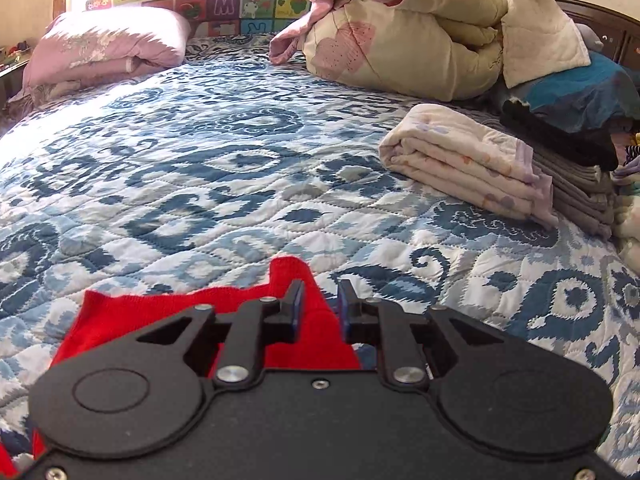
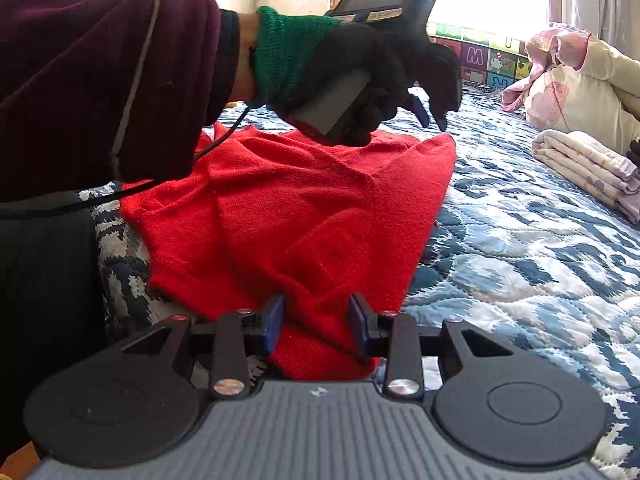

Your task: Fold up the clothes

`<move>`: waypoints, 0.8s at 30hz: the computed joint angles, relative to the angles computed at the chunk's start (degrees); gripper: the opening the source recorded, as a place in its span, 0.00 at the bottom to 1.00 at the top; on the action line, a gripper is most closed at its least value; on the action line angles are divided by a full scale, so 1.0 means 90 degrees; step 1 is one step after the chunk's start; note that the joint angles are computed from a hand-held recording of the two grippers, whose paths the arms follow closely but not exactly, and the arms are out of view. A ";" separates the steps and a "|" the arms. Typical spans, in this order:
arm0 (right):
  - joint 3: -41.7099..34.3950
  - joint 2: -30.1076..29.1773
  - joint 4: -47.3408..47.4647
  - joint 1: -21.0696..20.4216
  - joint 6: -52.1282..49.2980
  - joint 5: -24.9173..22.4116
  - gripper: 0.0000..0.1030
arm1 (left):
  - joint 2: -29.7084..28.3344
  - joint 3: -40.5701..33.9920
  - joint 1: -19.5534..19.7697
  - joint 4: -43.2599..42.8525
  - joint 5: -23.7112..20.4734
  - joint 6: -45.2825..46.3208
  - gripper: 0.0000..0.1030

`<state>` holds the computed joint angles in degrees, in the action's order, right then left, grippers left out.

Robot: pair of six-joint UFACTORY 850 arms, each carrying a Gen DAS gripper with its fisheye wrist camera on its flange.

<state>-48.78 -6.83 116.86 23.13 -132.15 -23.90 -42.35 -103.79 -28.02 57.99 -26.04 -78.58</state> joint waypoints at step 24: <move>0.0143 0.0159 0.0744 0.0164 -0.0922 0.0369 0.37 | 0.4436 0.5865 0.0351 0.3502 -0.0134 -0.7305 0.19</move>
<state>-47.49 -5.40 123.55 24.60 -140.45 -20.57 -2.43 -51.00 -24.86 89.50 -27.24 -144.33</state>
